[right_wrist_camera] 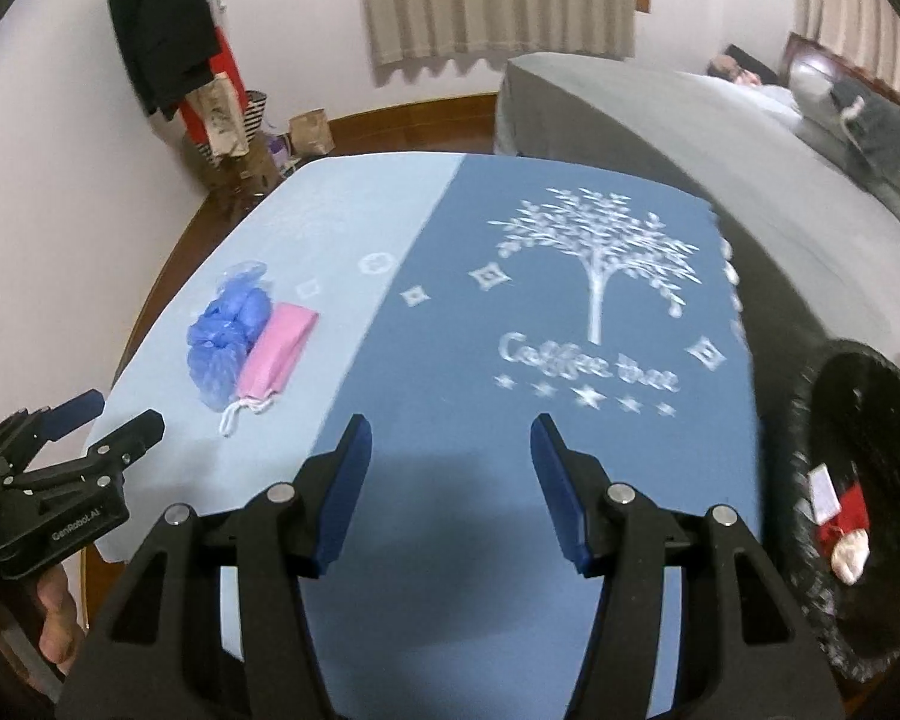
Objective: Collect trash
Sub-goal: 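Move both open tools back from the bin toward the table, then grasp the blue plastic bag with left while right grasps the pink mask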
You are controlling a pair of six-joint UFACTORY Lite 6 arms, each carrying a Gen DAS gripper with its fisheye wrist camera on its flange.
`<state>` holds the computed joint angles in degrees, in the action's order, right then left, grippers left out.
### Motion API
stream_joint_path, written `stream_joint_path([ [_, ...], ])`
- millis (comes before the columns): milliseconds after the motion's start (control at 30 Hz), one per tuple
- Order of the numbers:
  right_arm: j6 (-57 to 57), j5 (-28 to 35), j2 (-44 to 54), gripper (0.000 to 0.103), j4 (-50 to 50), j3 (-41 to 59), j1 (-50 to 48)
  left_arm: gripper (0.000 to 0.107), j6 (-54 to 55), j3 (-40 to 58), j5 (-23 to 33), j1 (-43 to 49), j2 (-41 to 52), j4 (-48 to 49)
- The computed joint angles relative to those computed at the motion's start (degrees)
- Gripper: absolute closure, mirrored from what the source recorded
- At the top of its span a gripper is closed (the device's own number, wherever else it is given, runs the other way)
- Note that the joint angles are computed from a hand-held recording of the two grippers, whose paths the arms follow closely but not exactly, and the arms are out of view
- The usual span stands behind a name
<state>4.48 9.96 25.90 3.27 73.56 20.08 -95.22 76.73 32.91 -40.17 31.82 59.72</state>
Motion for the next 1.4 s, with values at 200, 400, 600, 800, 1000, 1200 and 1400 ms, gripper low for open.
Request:
stream_joint_path([
  [200,4.4,1.6,8.9,0.049,-3.0,9.9,2.9,0.034,0.0,0.2,-2.8,3.5,1.3,1.5],
  [400,3.5,3.0,18.0,0.049,-1.7,20.3,4.3,0.035,1.6,3.7,-5.3,6.4,5.5,1.7],
  [600,0.8,5.9,26.2,0.049,1.0,30.2,4.4,0.034,6.1,9.6,-7.6,9.1,11.4,-1.0],
  [800,-0.9,8.3,31.7,0.049,2.6,37.6,4.4,0.053,11.9,15.1,-9.6,10.8,16.9,-5.0],
  [1000,-2.0,10.6,35.1,0.049,4.0,43.0,5.0,0.101,12.1,12.1,-13.4,11.9,15.4,-4.5],
  [1200,-0.7,11.4,36.4,0.049,3.1,45.2,6.8,0.105,0.0,2.6,-14.4,12.0,9.0,5.7],
  [1400,1.7,12.8,39.1,0.049,1.5,49.6,9.8,0.105,-15.9,-10.6,-15.0,11.4,0.9,18.4],
])
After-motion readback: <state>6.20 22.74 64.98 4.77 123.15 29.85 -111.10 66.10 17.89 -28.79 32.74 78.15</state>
